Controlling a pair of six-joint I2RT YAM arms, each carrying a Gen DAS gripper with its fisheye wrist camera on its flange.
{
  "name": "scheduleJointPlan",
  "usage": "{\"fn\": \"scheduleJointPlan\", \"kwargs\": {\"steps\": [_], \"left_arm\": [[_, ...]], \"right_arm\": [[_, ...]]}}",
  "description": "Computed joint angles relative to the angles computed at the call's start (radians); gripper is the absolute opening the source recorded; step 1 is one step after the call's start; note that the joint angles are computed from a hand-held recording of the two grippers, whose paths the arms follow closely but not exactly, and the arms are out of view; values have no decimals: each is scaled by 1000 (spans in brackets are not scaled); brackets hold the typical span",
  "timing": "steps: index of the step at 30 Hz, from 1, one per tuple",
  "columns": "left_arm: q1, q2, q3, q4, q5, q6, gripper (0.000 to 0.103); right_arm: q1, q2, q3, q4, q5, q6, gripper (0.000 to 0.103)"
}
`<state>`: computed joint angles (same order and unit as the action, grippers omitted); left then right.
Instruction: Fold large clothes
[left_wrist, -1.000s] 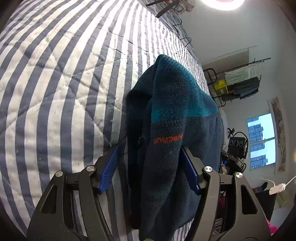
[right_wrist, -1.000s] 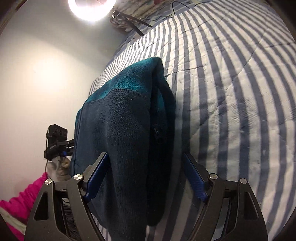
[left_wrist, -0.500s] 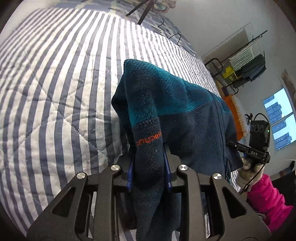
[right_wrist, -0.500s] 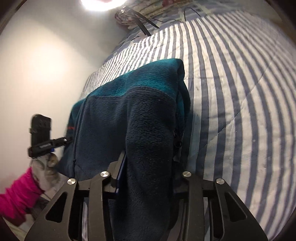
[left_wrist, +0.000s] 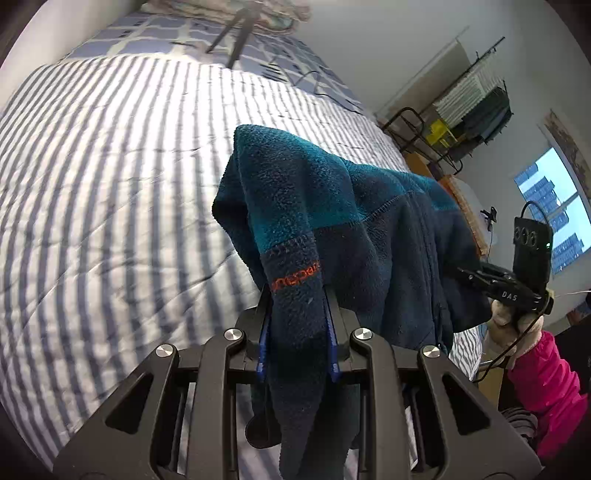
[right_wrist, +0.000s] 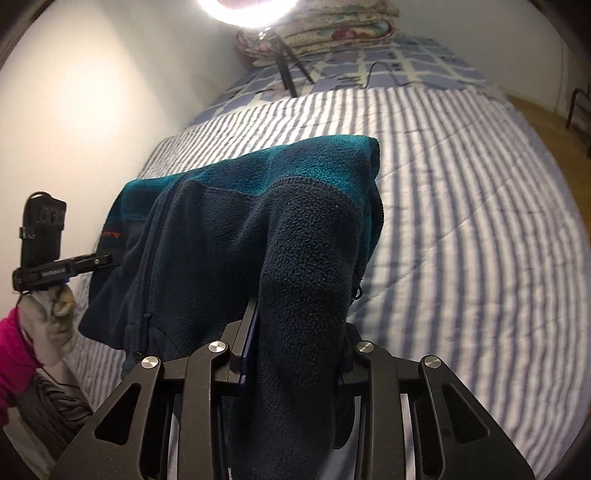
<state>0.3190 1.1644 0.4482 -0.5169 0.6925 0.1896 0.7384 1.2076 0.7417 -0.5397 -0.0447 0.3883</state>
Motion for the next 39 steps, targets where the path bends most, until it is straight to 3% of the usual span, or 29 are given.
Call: {"fn": "scheduleJointPlan", "kwargs": {"steps": [8, 14, 18, 26, 31, 36, 39], "left_arm": [[-340, 183, 104, 323, -86, -342, 22], [-503, 477, 376, 484, -147, -502, 22], [-575, 676, 587, 546, -182, -553, 22], [-624, 1102, 1148, 485, -188, -627, 22], [-619, 1237, 1332, 442, -202, -619, 22], [-605, 1382, 1546, 368, -224, -605, 22], [-602, 1505, 1734, 242, -276, -567, 22]], "right_arm": [[-236, -94, 65, -133, 2, -209, 29], [-453, 12, 174, -103, -15, -366, 28], [-574, 137, 273, -44, -16, -452, 28], [-706, 464, 542, 51, 12, -522, 28], [-719, 659, 717, 71, 32, -528, 28], [-715, 762, 805, 89, 46, -550, 28], [-711, 833, 840, 118, 86, -600, 28]]}}
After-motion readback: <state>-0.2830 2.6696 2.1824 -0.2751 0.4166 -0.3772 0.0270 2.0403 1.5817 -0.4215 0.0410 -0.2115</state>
